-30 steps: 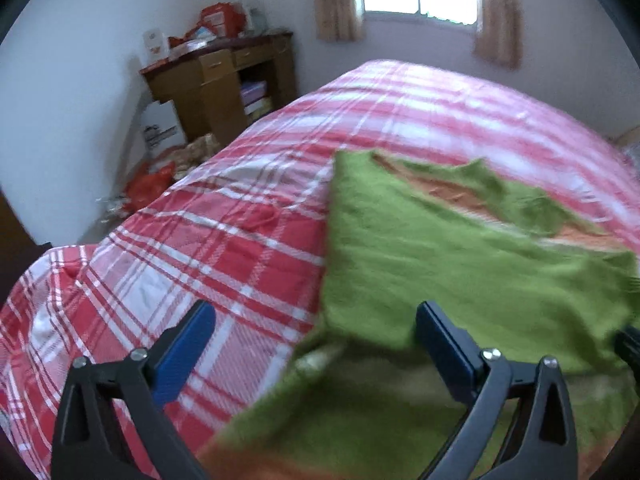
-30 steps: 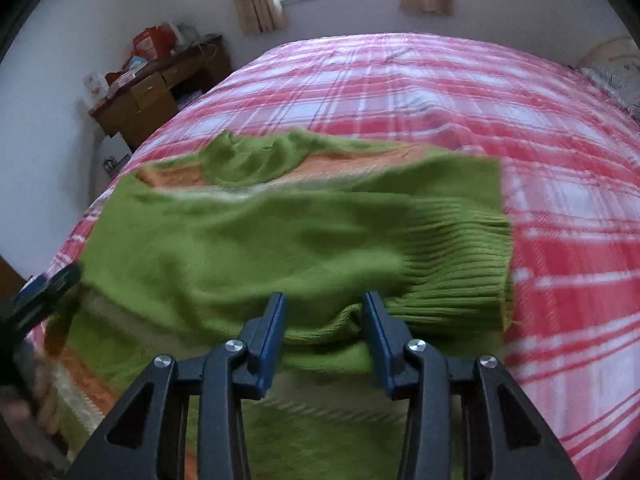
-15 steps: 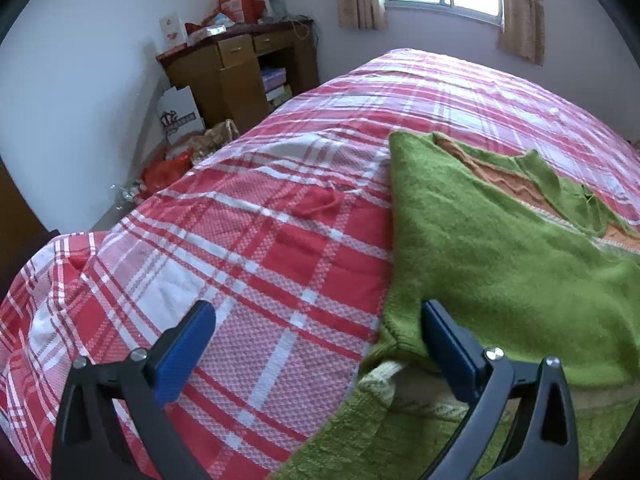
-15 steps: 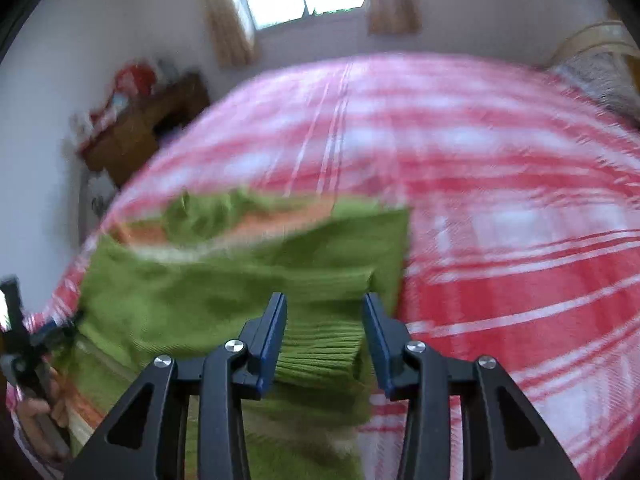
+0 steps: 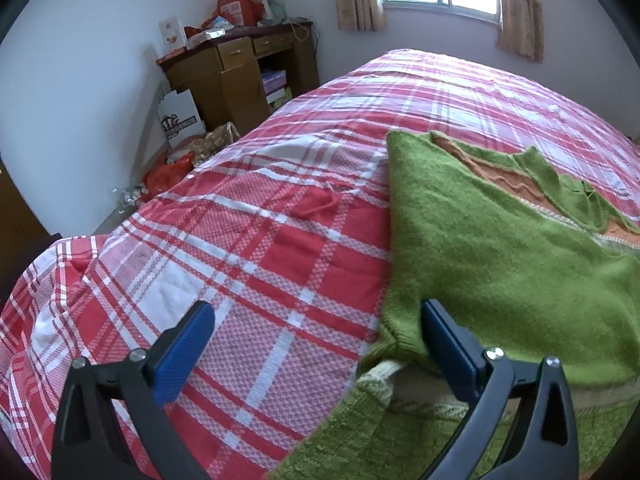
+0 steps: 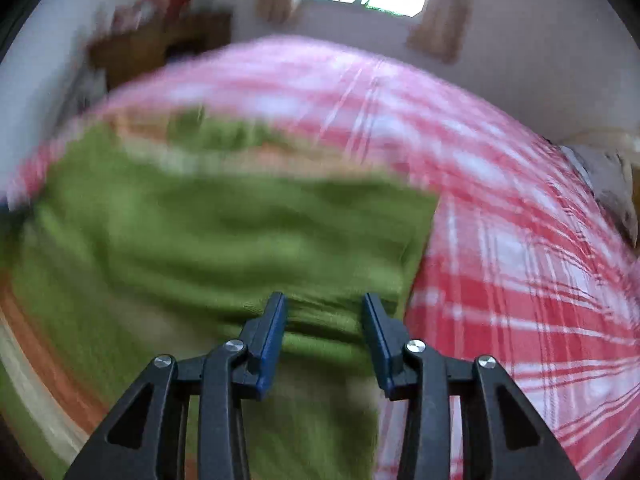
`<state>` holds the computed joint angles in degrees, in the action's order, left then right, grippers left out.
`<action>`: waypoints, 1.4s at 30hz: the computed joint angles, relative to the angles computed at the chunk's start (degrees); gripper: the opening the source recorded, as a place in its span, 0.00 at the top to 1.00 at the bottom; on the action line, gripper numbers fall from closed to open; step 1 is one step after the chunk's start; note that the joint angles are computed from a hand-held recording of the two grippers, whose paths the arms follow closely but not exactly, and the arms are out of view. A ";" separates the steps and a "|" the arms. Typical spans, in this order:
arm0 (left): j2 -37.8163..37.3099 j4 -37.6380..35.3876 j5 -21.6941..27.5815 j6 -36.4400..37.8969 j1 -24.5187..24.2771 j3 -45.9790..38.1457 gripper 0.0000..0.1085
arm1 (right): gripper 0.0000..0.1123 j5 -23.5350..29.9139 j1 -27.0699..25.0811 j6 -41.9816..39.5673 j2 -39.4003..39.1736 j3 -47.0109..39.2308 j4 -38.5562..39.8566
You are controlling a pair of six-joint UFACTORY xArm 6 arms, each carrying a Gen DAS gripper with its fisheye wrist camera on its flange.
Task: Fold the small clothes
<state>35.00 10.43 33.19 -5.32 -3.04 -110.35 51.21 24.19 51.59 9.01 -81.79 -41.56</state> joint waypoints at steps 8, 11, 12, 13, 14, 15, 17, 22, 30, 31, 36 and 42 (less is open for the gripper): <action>-7.36 -22.45 1.15 21.56 3.18 9.29 0.05 | 0.52 -0.34 1.40 15.19 -19.49 19.63 1.44; -15.80 -28.70 -2.88 30.99 4.96 21.38 0.05 | 0.52 2.21 7.39 26.65 -31.87 29.08 -5.43; -19.20 -32.43 -4.33 35.21 5.79 25.83 0.05 | 0.52 4.08 10.26 29.88 -35.82 31.52 -7.23; -21.37 -35.12 -5.26 38.18 6.36 28.53 0.05 | 0.52 6.17 12.81 31.90 -38.44 32.91 -8.28; -24.03 -38.55 -6.48 41.96 6.94 31.74 0.05 | 0.52 8.76 15.60 33.45 -40.69 33.90 -9.06; -26.13 -41.31 -7.36 45.12 7.37 34.20 0.05 | 0.52 11.35 18.24 34.37 -42.42 34.38 -9.64; -29.81 -46.16 -7.88 51.32 8.46 38.10 0.05 | 0.52 16.97 24.36 35.57 -45.62 34.91 -10.43; -36.10 -53.37 -4.35 60.50 11.66 43.28 0.05 | 0.50 19.25 34.41 37.77 -52.82 38.02 -10.32; -44.25 -60.32 -3.49 70.12 13.37 50.49 0.05 | 0.46 3.05 34.44 43.84 -50.77 45.54 -3.05; -44.92 -61.11 -3.10 71.17 13.52 50.85 0.05 | 0.46 0.69 33.55 43.11 -49.08 45.66 -1.80; -47.11 -64.85 -3.62 75.29 14.23 52.41 0.05 | 0.46 -8.11 30.95 41.86 -41.84 45.12 1.50; -46.10 -65.87 -1.48 74.52 16.09 51.31 0.05 | 0.46 -10.05 31.06 39.14 -39.13 43.10 3.42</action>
<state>-11.11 -55.44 31.71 69.20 13.06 -59.05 41.15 55.26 90.73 -30.13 -38.69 -38.14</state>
